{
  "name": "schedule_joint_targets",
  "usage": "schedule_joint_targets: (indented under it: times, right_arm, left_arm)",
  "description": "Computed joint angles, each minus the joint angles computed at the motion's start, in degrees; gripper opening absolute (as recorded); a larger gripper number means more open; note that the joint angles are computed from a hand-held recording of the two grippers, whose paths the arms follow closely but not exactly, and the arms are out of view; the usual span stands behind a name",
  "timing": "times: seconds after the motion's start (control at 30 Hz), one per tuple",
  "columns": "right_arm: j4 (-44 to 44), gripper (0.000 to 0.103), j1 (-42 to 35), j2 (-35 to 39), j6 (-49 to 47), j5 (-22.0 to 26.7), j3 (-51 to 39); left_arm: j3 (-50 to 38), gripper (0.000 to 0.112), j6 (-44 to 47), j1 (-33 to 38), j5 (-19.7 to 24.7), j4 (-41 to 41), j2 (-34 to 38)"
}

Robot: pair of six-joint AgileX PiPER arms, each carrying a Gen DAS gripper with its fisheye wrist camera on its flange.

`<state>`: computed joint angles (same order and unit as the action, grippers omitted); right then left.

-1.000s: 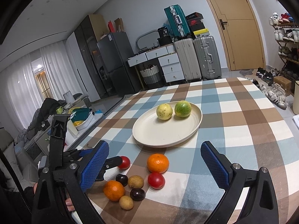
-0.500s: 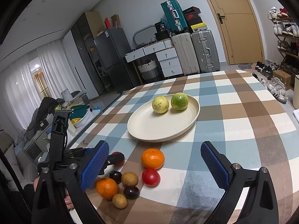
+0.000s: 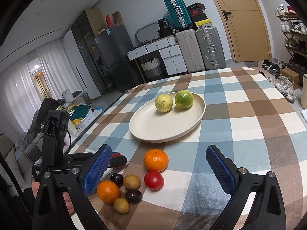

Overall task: Organize fruits
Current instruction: 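Grasp the red tomato with the left gripper while the right gripper grasps an orange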

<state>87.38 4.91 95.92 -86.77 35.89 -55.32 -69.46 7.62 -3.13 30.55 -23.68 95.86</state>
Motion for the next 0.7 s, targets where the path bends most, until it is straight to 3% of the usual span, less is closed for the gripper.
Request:
schedule_joint_targets:
  times: [0.7]
  right_arm:
    - [-16.0,0.1,5.3,6.9,16.6,-3.9,-8.5]
  left_arm:
    - [2.8,0.028,-0.4,3.0,1.7,0.1,-6.2]
